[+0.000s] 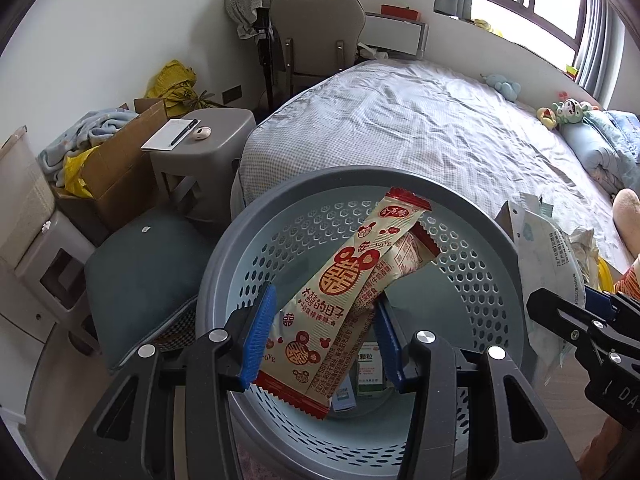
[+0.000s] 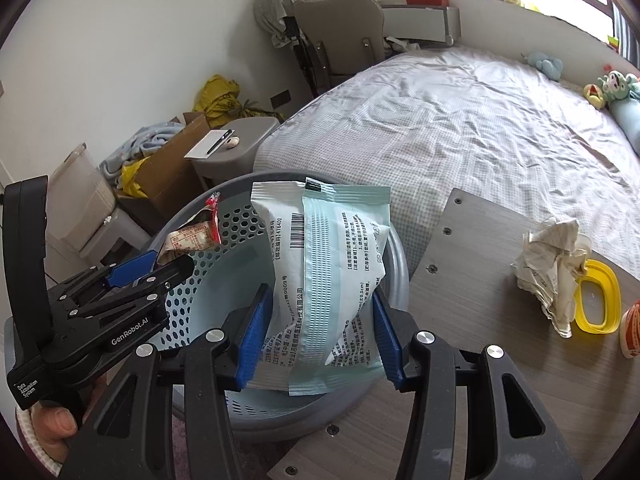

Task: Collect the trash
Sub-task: 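Carry both wrappers over the blue basket and open both grippers, then withdraw both grippers from the basket toward the table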

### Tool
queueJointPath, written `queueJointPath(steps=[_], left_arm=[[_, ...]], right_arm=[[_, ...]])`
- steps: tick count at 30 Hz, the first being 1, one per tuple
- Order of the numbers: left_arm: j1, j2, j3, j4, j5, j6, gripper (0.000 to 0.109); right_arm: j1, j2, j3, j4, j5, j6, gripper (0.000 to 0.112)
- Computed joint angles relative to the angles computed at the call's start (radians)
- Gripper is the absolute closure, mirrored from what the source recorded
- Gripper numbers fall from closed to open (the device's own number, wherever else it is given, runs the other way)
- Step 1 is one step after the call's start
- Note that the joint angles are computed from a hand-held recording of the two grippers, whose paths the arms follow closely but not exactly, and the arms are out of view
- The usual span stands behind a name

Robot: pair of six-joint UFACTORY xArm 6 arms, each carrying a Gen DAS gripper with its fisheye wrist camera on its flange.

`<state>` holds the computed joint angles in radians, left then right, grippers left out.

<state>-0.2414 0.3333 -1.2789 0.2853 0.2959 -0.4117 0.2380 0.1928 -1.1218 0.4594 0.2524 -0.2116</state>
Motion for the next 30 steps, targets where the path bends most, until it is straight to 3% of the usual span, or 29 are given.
queueJointPath(steps=[8,10,15,30], left_arm=[[0.006,0.015,-0.014,-0.002,0.011,-0.001,0.061],[0.008,0.016,-0.017,-0.011,0.02,0.003,0.057],[0.016,0.005,-0.006,0.028,0.021,-0.045,0.048],[0.026,-0.031,0.025,0.135,0.027,-0.141,0.045]], right_arm=[[0.008,0.05,-0.055,-0.024,0.02,0.022,0.063],[0.01,0.054,-0.06,-0.021,0.022,0.021,0.061],[0.013,0.046,-0.049,-0.029,0.0,0.027,0.049],[0.02,0.038,-0.032,-0.047,-0.013,0.042,0.048]])
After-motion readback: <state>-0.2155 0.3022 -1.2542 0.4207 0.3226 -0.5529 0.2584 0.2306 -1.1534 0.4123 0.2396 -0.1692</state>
